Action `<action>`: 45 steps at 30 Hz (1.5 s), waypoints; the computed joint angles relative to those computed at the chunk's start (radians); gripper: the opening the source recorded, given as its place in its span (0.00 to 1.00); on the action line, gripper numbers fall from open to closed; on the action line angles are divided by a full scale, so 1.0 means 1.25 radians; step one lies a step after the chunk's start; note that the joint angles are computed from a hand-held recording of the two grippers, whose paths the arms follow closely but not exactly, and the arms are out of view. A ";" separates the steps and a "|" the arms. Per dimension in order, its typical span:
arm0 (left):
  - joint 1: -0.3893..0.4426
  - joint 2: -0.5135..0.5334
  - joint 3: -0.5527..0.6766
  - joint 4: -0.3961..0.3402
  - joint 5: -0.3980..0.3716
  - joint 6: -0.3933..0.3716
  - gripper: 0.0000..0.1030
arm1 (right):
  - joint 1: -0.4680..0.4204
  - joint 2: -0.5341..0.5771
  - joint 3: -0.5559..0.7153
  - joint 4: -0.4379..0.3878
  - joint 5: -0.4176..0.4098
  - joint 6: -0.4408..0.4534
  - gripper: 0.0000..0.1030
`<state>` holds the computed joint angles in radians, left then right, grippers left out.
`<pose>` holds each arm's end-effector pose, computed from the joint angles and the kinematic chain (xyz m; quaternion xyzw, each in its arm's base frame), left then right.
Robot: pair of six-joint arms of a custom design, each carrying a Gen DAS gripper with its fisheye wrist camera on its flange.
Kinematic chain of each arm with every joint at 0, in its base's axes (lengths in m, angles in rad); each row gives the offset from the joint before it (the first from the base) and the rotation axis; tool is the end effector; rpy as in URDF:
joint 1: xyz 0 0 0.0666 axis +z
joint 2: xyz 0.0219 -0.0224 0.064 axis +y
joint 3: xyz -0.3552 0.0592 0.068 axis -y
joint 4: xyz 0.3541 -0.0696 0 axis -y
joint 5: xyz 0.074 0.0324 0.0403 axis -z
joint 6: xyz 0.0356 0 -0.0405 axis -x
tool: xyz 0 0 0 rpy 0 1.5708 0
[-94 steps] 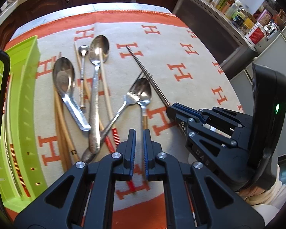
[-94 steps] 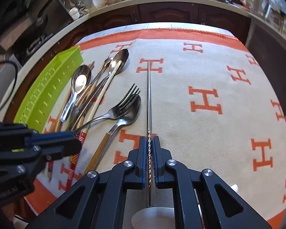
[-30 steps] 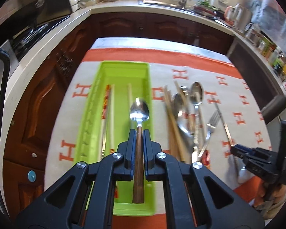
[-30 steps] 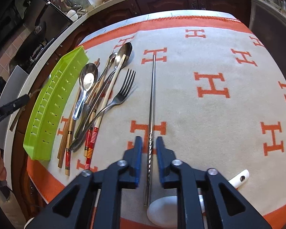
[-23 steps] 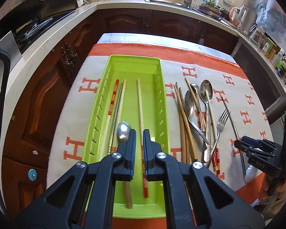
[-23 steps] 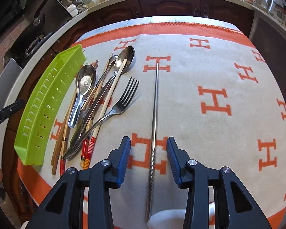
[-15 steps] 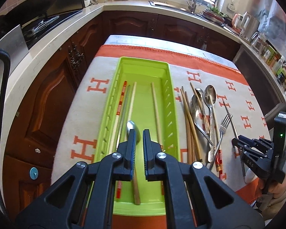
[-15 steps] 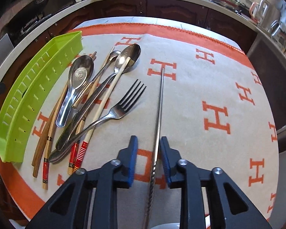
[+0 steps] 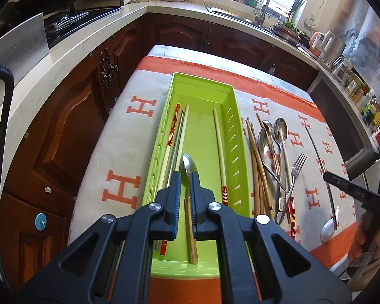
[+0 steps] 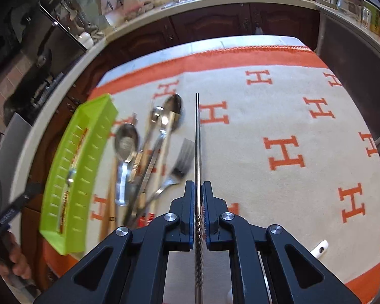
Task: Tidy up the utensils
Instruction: 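Carry the spoon and metal chopstick into the green tray and release both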
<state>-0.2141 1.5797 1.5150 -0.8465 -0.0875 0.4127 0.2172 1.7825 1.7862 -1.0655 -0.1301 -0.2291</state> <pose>0.5022 -0.1064 0.3757 -0.1078 0.9391 -0.0604 0.3205 0.5559 0.1270 0.3694 -0.0106 0.9658 0.1169 0.2311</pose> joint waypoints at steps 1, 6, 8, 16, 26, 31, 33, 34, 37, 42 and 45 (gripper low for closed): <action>0.001 -0.004 -0.004 0.004 0.001 0.000 0.04 | 0.005 0.000 0.016 -0.012 -0.021 -0.006 0.05; 0.012 -0.027 -0.030 0.017 0.000 0.001 0.04 | 0.055 0.033 0.113 -0.065 -0.088 -0.007 0.05; 0.019 -0.036 -0.041 0.022 0.007 0.006 0.04 | 0.081 0.058 0.162 -0.087 -0.105 -0.009 0.05; 0.039 -0.055 -0.071 0.032 0.027 0.013 0.05 | 0.171 0.213 0.403 -0.187 -0.137 -0.048 0.05; 0.058 -0.061 -0.090 0.044 0.050 0.021 0.05 | 0.213 0.432 0.735 -0.350 -0.137 -0.094 0.09; 0.061 -0.052 -0.088 0.046 0.058 0.022 0.05 | 0.209 0.461 0.767 -0.365 -0.149 -0.096 0.17; 0.059 -0.049 -0.087 0.048 0.060 0.021 0.06 | 0.207 0.437 0.728 -0.342 -0.150 -0.091 0.17; 0.056 -0.046 -0.085 0.048 0.060 0.020 0.05 | 0.205 0.413 0.684 -0.320 -0.150 -0.088 0.17; 0.048 -0.043 -0.081 0.048 0.062 0.016 0.06 | 0.199 0.366 0.611 -0.287 -0.144 -0.071 0.17; 0.030 -0.036 -0.071 0.045 0.067 0.010 0.06 | 0.188 0.292 0.497 -0.236 -0.138 -0.049 0.17; 0.012 -0.027 -0.060 0.039 0.074 0.004 0.06 | 0.177 0.228 0.401 -0.185 -0.127 -0.038 0.17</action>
<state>-0.1985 1.5454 1.4400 -0.7980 0.0045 0.4173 0.4387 2.0680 2.2871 -1.2967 -0.2885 -0.2762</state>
